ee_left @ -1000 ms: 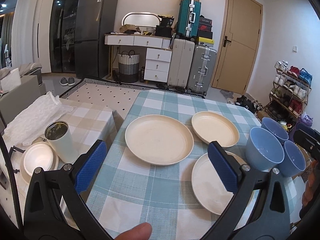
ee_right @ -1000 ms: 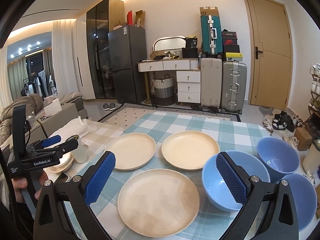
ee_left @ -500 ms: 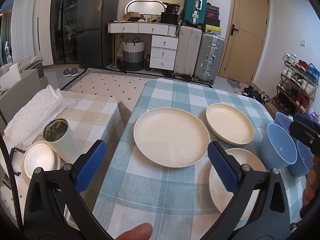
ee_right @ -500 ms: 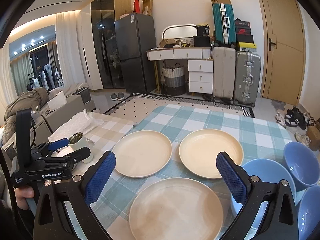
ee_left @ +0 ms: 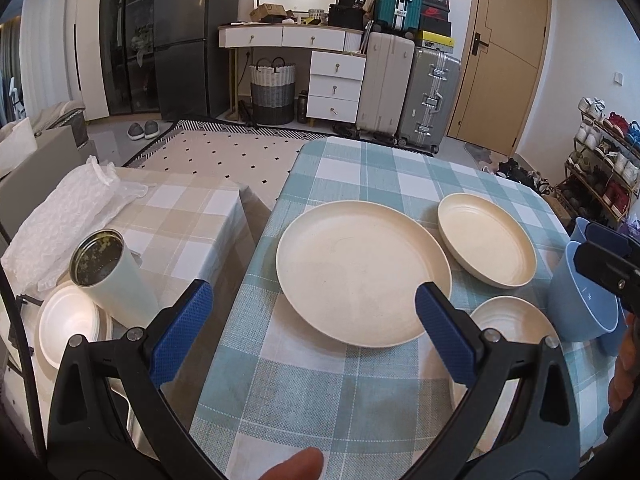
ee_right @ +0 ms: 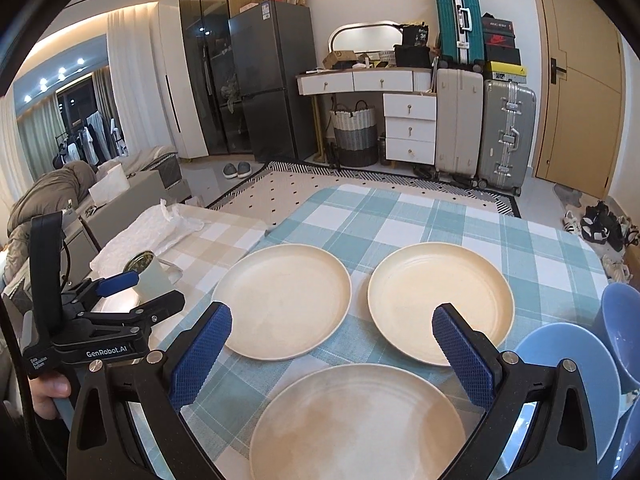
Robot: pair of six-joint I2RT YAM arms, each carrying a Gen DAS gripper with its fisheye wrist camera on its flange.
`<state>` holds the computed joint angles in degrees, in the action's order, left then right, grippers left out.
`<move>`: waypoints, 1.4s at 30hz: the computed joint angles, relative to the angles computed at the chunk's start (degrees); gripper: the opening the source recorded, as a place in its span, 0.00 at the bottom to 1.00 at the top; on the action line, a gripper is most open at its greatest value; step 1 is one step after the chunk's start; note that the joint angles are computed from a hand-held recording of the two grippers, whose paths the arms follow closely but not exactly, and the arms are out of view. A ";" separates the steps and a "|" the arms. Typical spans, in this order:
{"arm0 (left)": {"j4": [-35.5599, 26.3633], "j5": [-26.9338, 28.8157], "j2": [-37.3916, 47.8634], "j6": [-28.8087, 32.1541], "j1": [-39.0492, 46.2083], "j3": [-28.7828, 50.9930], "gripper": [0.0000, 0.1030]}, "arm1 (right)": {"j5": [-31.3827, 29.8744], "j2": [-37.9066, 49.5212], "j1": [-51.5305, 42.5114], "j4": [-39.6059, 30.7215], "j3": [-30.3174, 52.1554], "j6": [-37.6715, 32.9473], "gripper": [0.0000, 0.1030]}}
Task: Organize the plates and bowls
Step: 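Move both tools forward toward the rim of the nearest cream plate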
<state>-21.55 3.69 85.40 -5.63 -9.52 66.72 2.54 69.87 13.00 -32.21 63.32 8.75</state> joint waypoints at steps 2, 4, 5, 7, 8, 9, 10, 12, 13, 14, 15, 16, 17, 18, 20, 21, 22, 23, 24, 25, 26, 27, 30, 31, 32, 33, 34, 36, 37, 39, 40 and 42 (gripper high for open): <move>0.87 0.74 1.75 -0.11 0.39 0.64 0.98 | -0.19 1.84 -0.14 0.88 0.16 -0.03 1.00; 1.31 1.55 3.44 0.15 1.03 1.58 0.98 | -0.12 3.46 -0.22 1.53 0.48 0.16 1.00; 1.58 1.88 4.54 0.22 1.22 2.08 0.98 | -0.25 4.20 -0.30 1.94 0.50 0.26 1.00; 1.71 2.16 6.11 0.39 1.52 2.98 0.98 | -0.48 5.94 -0.47 2.63 0.74 0.52 1.00; 1.86 2.21 6.94 0.50 1.56 3.43 0.98 | -0.52 6.89 -0.55 3.08 0.92 0.49 1.00; 1.93 2.59 7.80 0.71 1.76 3.93 0.98 | -0.61 7.26 -0.68 3.34 0.83 0.37 1.00; 2.01 2.94 8.85 0.81 2.00 4.52 0.98 | -0.55 8.11 -0.78 3.77 0.99 0.24 1.00; 1.76 3.27 11.17 0.61 2.24 6.17 0.98 | -1.31 9.91 -1.25 4.24 1.51 0.01 1.00; 1.82 3.55 12.09 0.57 2.41 6.82 0.98 | -1.64 10.90 -1.36 4.64 1.69 -0.02 1.00; 1.93 3.75 13.12 0.49 2.59 7.47 0.98 | -1.77 11.56 -1.45 4.64 1.92 -0.11 1.00; 1.99 3.87 14.05 0.47 2.71 8.01 0.98 | -1.76 12.24 -1.37 4.90 2.03 -0.21 1.00; 2.07 4.05 15.11 0.46 2.77 8.59 0.98 | -1.77 13.20 -1.34 5.15 2.29 -0.36 1.00; 1.80 4.24 15.84 0.55 2.92 9.23 0.98 | -1.77 13.94 -1.31 5.30 2.56 -0.32 1.00; 1.77 4.28 16.76 0.67 2.98 9.85 0.98 | -2.13 14.99 -1.42 5.57 2.90 -0.25 1.00; 1.54 4.09 18.57 0.99 2.82 11.09 0.97 | -3.06 17.15 -1.75 5.89 3.70 0.22 1.00; 1.31 4.29 19.22 1.23 2.86 11.55 0.97 | -3.36 18.06 -1.91 5.90 4.20 0.30 1.00; 0.82 4.68 19.82 1.51 2.95 12.09 0.97 | -3.68 19.05 -2.08 6.06 4.59 0.33 1.00; 0.51 5.08 20.54 1.82 2.97 12.66 0.96 | -3.94 20.07 -2.20 6.25 5.02 0.30 1.00; 0.45 4.97 21.45 2.04 2.85 13.29 0.96 | -3.95 20.67 -2.13 6.31 5.26 0.25 1.00; 0.43 4.65 21.71 2.12 2.73 13.46 0.96 | -4.14 21.31 -2.12 6.44 5.49 0.24 0.99; 0.57 4.36 22.38 2.13 2.63 13.87 0.96 | -4.69 22.24 -2.28 6.57 5.91 0.22 0.99; 0.63 4.22 23.14 2.00 2.57 14.40 0.96 | -5.03 23.03 -2.37 6.65 6.26 0.36 0.99; 0.46 4.37 24.71 1.49 2.74 15.74 0.96 | -5.93 25.55 -2.73 6.47 7.49 0.75 0.96; 0.33 4.43 25.11 1.30 2.84 16.13 0.96 | -6.30 26.21 -2.87 6.32 7.80 0.82 0.96; 0.30 4.40 25.93 0.97 2.87 16.82 0.96 | -6.60 27.26 -2.97 6.19 8.34 0.87 0.95; -0.09 4.47 26.28 0.80 3.10 17.31 0.96 | -6.81 27.73 -3.04 6.22 8.50 0.85 0.95; -0.34 4.54 26.90 0.59 3.28 17.91 0.96 | -7.09 28.27 -3.14 6.27 8.60 0.80 0.94; -1.09 5.12 28.09 0.41 3.70 19.03 0.92 | -7.83 29.77 -3.36 6.11 9.19 0.65 0.93; -1.51 5.37 28.71 0.55 3.79 19.66 0.91 | -7.97 30.36 -3.43 6.10 9.42 0.58 0.93; -2.43 5.28 30.15 1.01 3.72 21.11 0.91 | -8.34 31.67 -3.56 6.24 9.97 0.53 0.92; -2.61 5.08 30.58 1.19 3.67 21.50 0.90 | -8.62 32.15 -3.66 6.16 10.28 0.55 0.92; -2.97 5.20 31.58 1.43 3.60 22.34 0.88 | -7.99 32.72 -3.45 6.33 10.80 0.22 0.92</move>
<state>-24.52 8.90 116.99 -4.19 -5.92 89.06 -5.45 102.59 9.55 -25.89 74.12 8.97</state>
